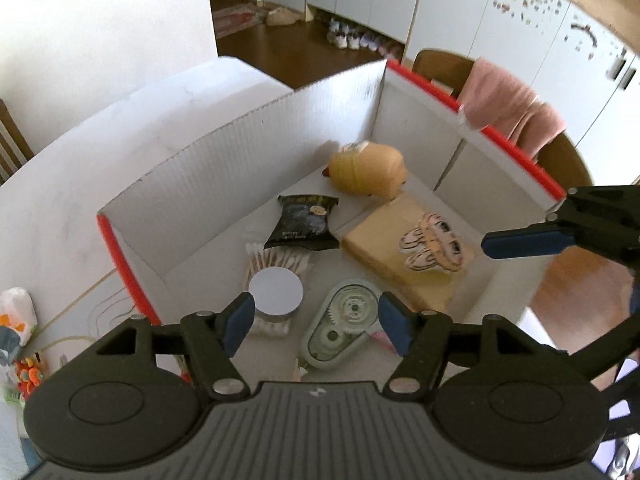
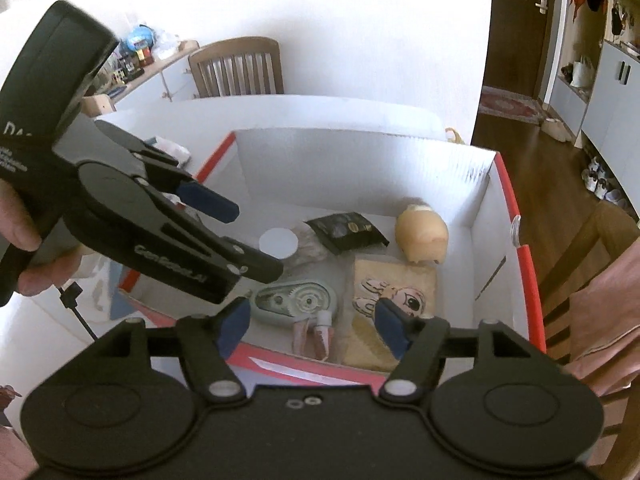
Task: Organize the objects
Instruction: 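Lower container and toothpaste tube into the box and open both grippers, then withdraw both tools from the box toward the items on the table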
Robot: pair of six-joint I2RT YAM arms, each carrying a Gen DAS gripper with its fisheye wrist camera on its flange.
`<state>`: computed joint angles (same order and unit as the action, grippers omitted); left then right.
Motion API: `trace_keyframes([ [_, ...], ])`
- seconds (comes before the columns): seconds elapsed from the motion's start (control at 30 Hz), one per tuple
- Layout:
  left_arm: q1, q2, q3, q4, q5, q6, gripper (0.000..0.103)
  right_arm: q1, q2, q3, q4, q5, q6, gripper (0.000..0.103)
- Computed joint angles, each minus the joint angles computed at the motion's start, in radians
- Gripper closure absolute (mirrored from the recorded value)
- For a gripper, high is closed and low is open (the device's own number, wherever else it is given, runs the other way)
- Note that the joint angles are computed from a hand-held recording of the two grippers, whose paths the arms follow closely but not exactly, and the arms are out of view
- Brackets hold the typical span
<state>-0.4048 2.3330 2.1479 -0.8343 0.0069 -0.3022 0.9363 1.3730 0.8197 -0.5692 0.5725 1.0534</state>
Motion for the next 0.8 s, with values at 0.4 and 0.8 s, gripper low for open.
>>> trace_keyframes([
  [0.4, 0.01, -0.354, -0.511, 0.302, -0.005, -0.081, 0.028, 0.127, 0.062, 0.135, -0.098, 0.131, 0.169, 0.011],
  [0.8, 0.076, -0.631, -0.874, 0.472, 0.018, -0.066, 0.02, 0.186, 0.26, 0.366, -0.156, 0.225, 0.312, 0.001],
])
